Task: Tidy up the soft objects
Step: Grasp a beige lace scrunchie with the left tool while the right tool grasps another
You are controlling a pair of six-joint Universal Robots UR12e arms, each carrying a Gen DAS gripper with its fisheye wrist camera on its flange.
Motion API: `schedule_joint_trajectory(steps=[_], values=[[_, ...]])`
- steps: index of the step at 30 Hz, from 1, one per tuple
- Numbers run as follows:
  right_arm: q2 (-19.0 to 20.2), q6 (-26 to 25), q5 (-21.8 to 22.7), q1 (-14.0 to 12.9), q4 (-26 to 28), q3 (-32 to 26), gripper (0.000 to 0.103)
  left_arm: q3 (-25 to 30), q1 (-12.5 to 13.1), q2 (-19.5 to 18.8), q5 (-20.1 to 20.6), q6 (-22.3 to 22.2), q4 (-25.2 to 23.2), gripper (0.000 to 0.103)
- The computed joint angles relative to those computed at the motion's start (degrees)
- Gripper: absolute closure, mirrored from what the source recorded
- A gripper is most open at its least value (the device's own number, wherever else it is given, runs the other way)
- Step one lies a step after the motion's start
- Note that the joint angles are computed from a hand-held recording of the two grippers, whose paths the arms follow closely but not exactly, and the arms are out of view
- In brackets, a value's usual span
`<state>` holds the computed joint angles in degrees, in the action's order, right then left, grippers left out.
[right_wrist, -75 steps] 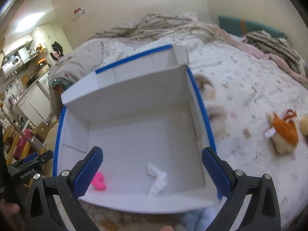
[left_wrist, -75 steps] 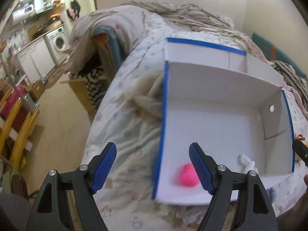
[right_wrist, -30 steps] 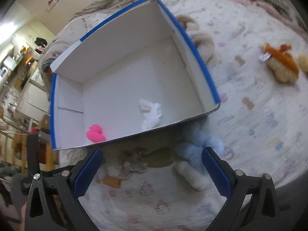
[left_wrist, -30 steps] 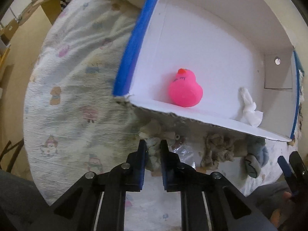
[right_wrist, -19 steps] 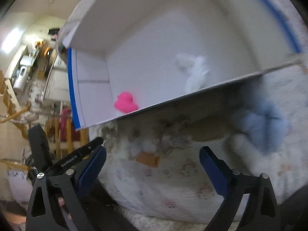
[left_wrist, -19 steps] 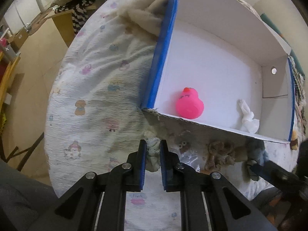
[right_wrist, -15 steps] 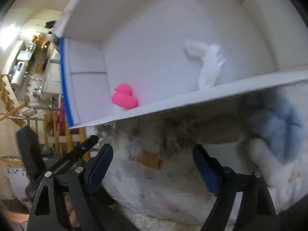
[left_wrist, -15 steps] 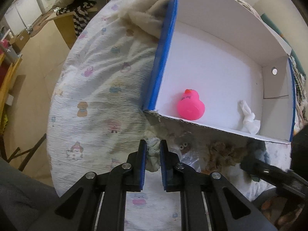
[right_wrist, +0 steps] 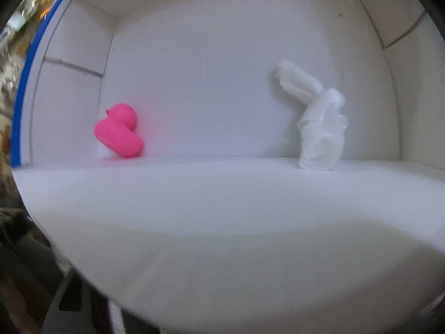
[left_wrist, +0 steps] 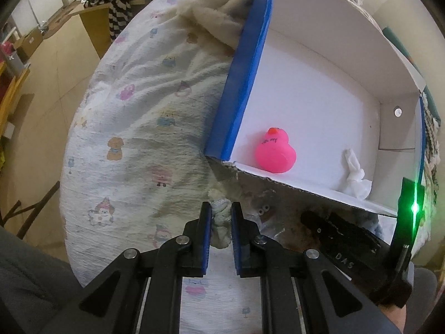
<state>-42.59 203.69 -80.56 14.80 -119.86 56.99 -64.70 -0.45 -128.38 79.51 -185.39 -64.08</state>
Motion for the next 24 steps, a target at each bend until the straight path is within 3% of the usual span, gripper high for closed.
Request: schedule_joint_trajectory(steps=[3,4,5,11,19,24], values=[[-0.4,-0.6,-1.4,0.2,0.3,0.4,0.06,0.2,0.1,-0.2,-0.5,0.2,-0.4,0.091],[-0.6,-0.2,-1.4,0.2,0.0,0.8,0.075,0.3,0.0,-0.2,-0.4,0.3,-0.3,0.091],[-0.7,0.2,-1.4,0.2,-0.2,1.0,0.083,0.3,0.0,-0.3,-0.2,0.5,-0.2,0.091],[-2.3,1.6,0.1,-0.1,-3.3,3.5,0.086,0.0,0.1,0.0,0.1,0.1,0.3,0.091],[-6.9,3.9,5.4,-1.3,-14.7,10.6,0.086,-1.6,0.2,1.1,1.5,-1.3,3.4,0.091],[-8.0,4.4,6.3,-1.6,-17.5,12.6,0.086,-2.5,-0.1,1.6,2.7,-0.6,4.7,0.091]])
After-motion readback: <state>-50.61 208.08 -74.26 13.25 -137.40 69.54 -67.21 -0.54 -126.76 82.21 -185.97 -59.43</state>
